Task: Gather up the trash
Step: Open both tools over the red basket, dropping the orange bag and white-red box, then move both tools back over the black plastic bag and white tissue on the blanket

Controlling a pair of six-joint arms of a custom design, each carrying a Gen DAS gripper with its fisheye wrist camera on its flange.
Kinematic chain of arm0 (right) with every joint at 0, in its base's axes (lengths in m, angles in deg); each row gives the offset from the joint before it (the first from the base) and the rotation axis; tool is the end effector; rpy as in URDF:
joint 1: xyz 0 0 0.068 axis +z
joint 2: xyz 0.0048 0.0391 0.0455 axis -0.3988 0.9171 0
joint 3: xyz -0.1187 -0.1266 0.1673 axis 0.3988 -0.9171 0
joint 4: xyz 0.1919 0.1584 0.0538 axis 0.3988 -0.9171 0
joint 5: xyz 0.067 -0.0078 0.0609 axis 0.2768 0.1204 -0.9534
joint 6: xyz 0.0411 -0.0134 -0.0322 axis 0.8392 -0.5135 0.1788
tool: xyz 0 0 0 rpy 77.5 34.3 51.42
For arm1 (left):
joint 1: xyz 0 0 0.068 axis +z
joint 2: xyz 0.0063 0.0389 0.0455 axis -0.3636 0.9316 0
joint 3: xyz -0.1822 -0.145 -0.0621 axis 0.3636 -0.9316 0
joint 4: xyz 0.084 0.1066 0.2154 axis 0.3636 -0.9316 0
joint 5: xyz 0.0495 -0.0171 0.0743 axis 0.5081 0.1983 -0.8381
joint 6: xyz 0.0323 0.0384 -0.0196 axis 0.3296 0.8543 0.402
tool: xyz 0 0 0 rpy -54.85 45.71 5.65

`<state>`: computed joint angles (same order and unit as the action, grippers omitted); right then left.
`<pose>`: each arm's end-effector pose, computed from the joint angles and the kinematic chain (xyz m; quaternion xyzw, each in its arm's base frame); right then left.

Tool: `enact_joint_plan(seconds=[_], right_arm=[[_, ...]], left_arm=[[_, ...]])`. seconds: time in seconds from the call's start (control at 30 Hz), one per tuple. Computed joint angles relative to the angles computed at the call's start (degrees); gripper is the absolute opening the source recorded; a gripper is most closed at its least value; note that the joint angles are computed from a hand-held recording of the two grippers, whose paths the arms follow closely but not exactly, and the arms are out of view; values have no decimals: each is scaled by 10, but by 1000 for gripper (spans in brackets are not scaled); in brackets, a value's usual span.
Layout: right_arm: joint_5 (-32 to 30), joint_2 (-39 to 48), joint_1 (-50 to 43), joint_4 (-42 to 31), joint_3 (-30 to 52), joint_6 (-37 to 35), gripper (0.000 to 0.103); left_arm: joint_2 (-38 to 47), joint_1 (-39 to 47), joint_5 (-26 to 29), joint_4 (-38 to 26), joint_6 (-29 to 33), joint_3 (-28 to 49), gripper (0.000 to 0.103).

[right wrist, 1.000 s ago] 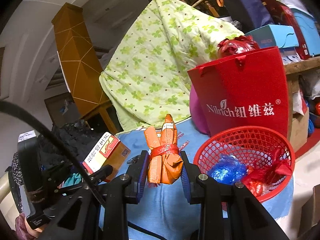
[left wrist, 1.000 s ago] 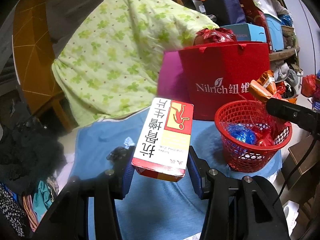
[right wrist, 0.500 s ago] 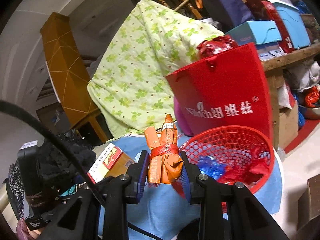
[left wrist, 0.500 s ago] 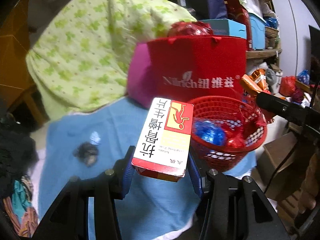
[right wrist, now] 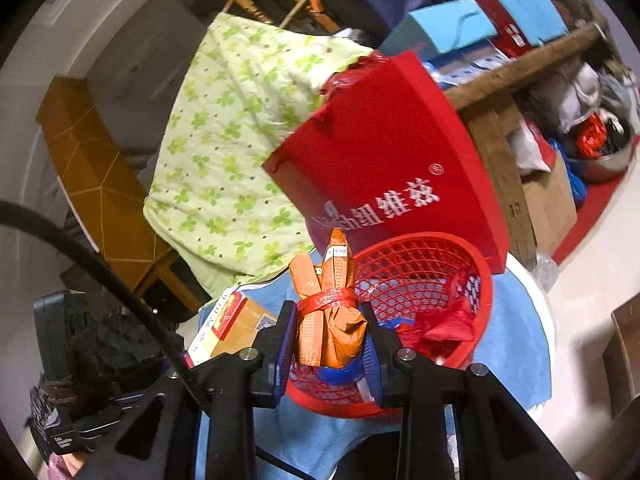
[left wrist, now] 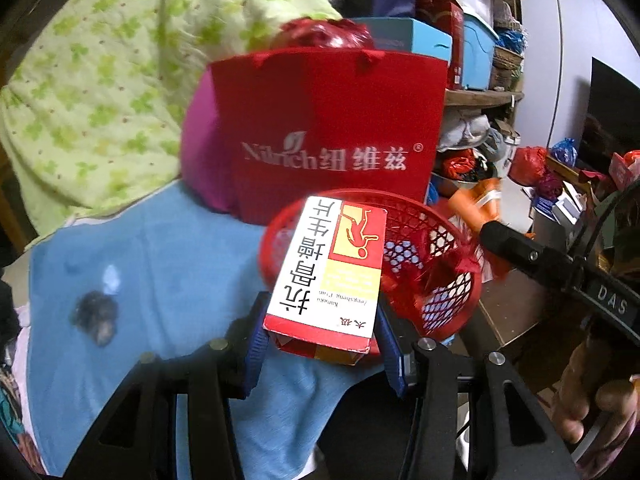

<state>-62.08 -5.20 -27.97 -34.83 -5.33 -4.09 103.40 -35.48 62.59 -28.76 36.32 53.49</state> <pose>0.1895 -0.0095 0.2863 0.2416 0.7678 0.2205 0.5509 0.3135 -0.0918 0.3168 0.3417 0.8479 -0.1372 0.3815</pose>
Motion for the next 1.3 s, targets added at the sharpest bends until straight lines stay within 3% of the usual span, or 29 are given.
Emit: enact_joint_plan(seconds=[0.27, 0.33, 0.57, 0.9, 0.97, 1.03, 1.3], right_arm=[[-59, 24, -61, 41, -22, 22, 33], [-61, 29, -62, 45, -24, 21, 33], [-57, 24, -59, 39, -31, 20, 33], [-13, 6, 1, 10, -1, 2, 34], [5, 3, 22, 3, 9, -5, 39], [26, -3, 44, 4, 15, -6, 67], [148, 48, 185, -1, 85, -38, 68]], left_arm=[[92, -41, -4, -18, -31, 81, 51], [101, -42, 2, -16, -29, 85, 62], [87, -19, 15, -2, -18, 57, 66], [-2, 71, 29, 50, 34, -47, 67], [-5, 92, 31, 56, 42, -57, 67], [-3, 120, 31, 60, 49, -64, 67], [14, 219, 48, 106, 51, -82, 67]])
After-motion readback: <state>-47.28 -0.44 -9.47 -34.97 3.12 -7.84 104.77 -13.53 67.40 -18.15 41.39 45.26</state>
